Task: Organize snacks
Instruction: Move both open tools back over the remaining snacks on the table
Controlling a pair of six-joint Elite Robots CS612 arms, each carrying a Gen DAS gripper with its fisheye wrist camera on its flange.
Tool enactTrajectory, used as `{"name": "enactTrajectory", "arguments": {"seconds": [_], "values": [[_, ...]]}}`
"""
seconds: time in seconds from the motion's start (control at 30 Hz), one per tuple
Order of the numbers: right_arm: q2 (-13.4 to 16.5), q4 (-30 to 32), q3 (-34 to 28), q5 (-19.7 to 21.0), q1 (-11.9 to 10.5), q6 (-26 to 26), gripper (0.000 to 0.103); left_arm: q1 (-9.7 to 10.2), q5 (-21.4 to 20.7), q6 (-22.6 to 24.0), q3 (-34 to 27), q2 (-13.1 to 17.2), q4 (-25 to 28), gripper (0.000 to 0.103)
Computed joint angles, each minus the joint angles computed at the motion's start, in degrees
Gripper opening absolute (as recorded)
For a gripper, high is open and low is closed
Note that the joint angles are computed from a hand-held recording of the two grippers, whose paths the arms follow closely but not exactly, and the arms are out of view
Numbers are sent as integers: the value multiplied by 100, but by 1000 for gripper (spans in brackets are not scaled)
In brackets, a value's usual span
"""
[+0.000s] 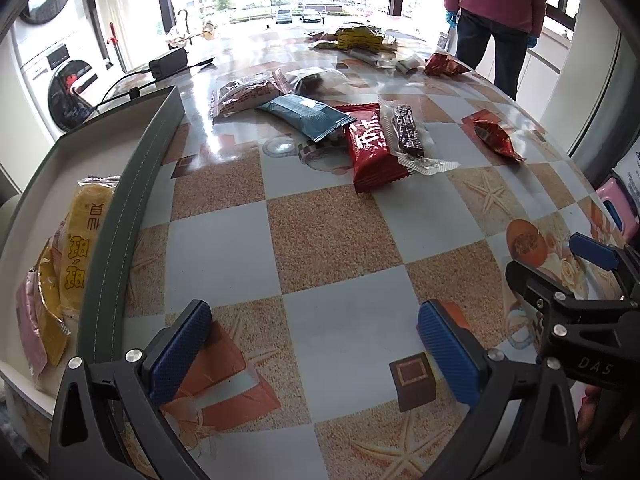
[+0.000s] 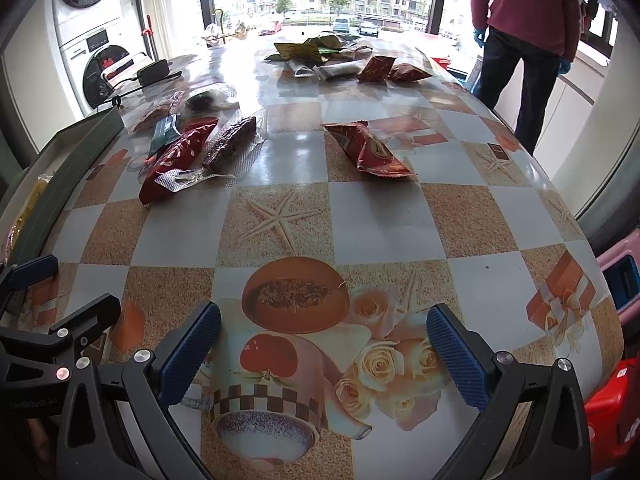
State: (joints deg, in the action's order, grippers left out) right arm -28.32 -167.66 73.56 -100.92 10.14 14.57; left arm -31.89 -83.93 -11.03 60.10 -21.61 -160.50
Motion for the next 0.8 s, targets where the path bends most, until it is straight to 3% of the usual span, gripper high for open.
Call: {"name": "enactTrajectory", "arguments": {"seconds": [0.33,0.5,0.67,0.8], "values": [[-19,93,-8,140,-24,-113,103,27,-112,68,-69,-12,247,103],[-36,283,-54,343,-75,-310,103,79,-351,-6,-318,21,699,103],[-33,248,-43,388,-97,-386,103,242,-881,-403,-969,202,941,103],[-9,71,-20,395,-105,-455,103,347,-1049,-738,-2239,695,1660,103]]}}
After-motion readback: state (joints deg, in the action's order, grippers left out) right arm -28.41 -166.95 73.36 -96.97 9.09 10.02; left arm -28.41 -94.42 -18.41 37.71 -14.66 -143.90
